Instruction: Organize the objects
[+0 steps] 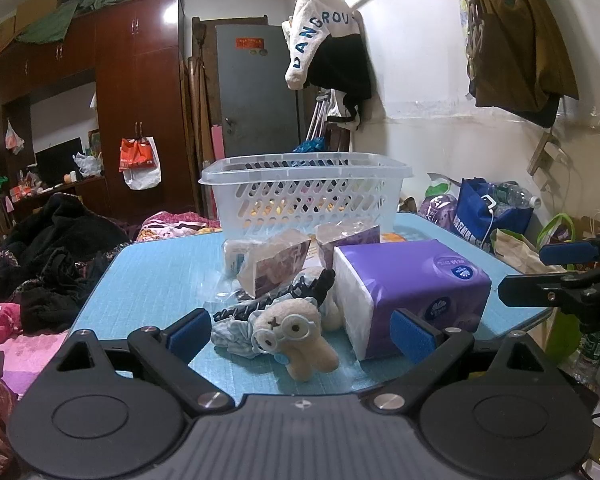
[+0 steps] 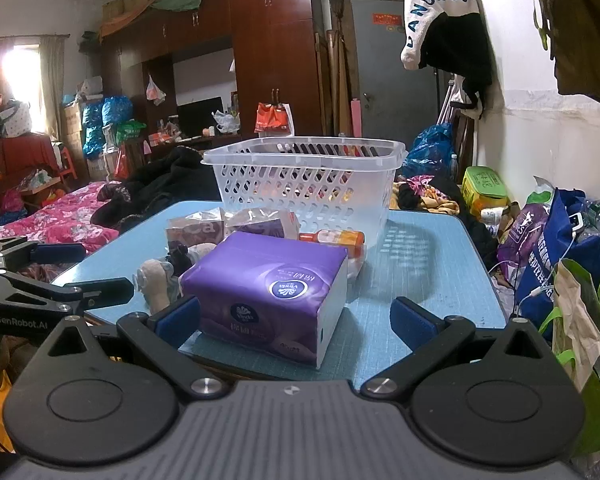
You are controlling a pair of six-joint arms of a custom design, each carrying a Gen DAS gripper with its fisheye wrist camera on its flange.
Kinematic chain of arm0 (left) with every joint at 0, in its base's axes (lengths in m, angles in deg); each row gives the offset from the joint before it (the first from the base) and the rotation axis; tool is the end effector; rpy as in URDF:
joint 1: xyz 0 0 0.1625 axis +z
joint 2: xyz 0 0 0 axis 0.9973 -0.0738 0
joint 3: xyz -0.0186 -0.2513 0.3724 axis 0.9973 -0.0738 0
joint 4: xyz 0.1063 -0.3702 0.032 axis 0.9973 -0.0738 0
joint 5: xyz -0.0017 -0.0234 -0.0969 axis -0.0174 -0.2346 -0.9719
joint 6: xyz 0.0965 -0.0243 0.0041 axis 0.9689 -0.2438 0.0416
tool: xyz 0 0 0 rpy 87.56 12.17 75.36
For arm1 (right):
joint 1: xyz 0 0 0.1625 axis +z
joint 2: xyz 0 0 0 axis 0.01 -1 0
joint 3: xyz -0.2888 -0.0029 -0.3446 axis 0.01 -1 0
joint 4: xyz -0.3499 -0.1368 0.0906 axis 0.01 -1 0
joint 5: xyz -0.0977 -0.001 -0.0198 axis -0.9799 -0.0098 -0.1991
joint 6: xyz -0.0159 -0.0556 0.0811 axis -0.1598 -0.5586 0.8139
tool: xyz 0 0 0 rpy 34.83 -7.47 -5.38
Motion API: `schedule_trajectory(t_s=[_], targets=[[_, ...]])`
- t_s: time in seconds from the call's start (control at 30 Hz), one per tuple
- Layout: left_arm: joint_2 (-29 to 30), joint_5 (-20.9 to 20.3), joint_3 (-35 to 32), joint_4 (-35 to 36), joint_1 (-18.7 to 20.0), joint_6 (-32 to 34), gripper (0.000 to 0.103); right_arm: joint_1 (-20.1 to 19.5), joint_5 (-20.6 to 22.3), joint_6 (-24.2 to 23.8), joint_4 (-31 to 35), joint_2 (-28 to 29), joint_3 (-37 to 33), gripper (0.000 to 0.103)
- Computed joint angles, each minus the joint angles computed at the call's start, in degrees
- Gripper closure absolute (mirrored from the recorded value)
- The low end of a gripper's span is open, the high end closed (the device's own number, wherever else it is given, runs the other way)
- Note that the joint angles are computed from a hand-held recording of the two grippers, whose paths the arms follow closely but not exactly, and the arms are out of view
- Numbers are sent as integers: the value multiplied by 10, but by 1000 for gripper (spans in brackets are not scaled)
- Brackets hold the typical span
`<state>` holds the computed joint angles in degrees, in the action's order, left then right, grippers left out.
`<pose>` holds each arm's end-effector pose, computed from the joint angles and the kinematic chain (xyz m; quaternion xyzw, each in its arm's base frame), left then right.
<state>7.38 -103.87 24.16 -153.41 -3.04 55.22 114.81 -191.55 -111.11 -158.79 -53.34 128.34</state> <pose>0.0293 -0.7732 0.3391 0.4971 0.7764 -0.3636 0.1337 0.3669 -0.6275 -0.0537 0.1327 -0.7675 0.5364 0.3250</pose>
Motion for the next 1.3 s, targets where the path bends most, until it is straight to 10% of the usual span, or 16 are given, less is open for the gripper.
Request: schedule_trajectory(t_s=[1.3], targets=[[1,7,-3,8,-1,1,5,0,1,-5,3,0,3,0]])
